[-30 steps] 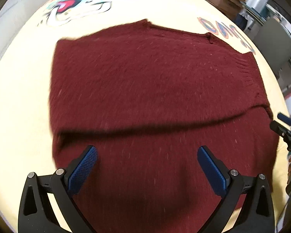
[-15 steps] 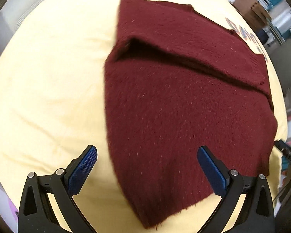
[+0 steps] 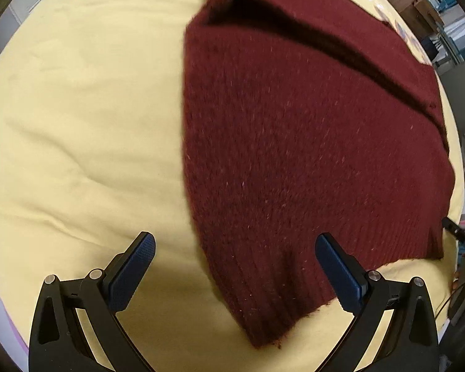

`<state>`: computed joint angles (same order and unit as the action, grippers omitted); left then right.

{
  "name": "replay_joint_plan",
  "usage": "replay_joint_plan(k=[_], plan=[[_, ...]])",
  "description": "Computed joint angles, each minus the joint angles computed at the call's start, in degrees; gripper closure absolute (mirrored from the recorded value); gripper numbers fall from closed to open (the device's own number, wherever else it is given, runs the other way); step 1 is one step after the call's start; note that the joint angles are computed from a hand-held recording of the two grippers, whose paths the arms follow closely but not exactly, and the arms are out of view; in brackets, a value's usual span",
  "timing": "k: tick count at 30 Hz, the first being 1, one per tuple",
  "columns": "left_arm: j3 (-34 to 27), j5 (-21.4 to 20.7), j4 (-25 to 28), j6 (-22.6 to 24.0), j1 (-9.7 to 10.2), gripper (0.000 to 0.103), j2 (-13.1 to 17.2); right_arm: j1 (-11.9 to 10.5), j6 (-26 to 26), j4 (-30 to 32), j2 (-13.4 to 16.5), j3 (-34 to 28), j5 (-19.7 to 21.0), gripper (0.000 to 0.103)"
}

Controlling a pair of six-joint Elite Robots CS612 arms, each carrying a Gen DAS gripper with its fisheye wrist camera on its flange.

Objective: Fold small clothes

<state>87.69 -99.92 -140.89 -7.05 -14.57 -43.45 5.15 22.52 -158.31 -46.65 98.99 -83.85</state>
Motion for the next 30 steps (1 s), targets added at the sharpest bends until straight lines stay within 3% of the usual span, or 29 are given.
replay_joint_plan(k=[6, 15, 17, 20, 21, 24, 26, 27, 29, 30], plan=[[0.1, 1.26, 1.05, 1.17, -0.37, 0.002, 0.47, -0.39, 0.76, 1.3, 0.28, 0.07, 0.83, 0.0], [0.17, -0.07, 1.9, 2.64, -0.7, 0.002, 0.64, -0.04, -0.57, 4.34, 0.98, -1.74, 1.31, 0.0], [-1.45, -0.83, 2.89, 3.62, -0.66, 0.002, 1.81, -0.06, -0.27, 5.0, 1.15, -2.23, 1.79, 0.0], [-1.32, -0.81, 2.74, 4.74, -1.48, 0.01, 1.99, -0.23, -0.86, 5.17, 1.18, -2.27, 2.52, 0.001], [-1.28, -0.59, 2.72, 5.0, -1.63, 0.016, 1.98, -0.33, -1.15, 4.95, 1.13, -1.86, 3.08, 0.004], [-1.21, -0.46, 2.38, 5.29, -1.89, 0.03, 1.96, -0.25, -1.44, 7.3, 1.32, -2.49, 3.9, 0.026], [-0.89, -0.8, 2.16, 5.3, -2.01, 0.041, 1.83, -0.39, -1.39, 8.34, 1.55, -2.74, 5.21, 0.055], [-0.92, -1.12, 2.26, 5.51, -1.91, 0.053, 1.8, -0.7, -0.87, 7.8, 1.66, -2.42, 7.64, 0.061], [-1.36, -2.37, 3.03, 5.89, -1.43, 0.076, 1.72, -1.38, -0.64, 6.69, 1.8, -2.01, 11.95, 0.085], [-1.85, -4.86, 3.91, 5.99, -0.86, 0.092, 1.86, -1.4, -0.9, 6.45, 1.76, -1.93, 12.47, 0.086]])
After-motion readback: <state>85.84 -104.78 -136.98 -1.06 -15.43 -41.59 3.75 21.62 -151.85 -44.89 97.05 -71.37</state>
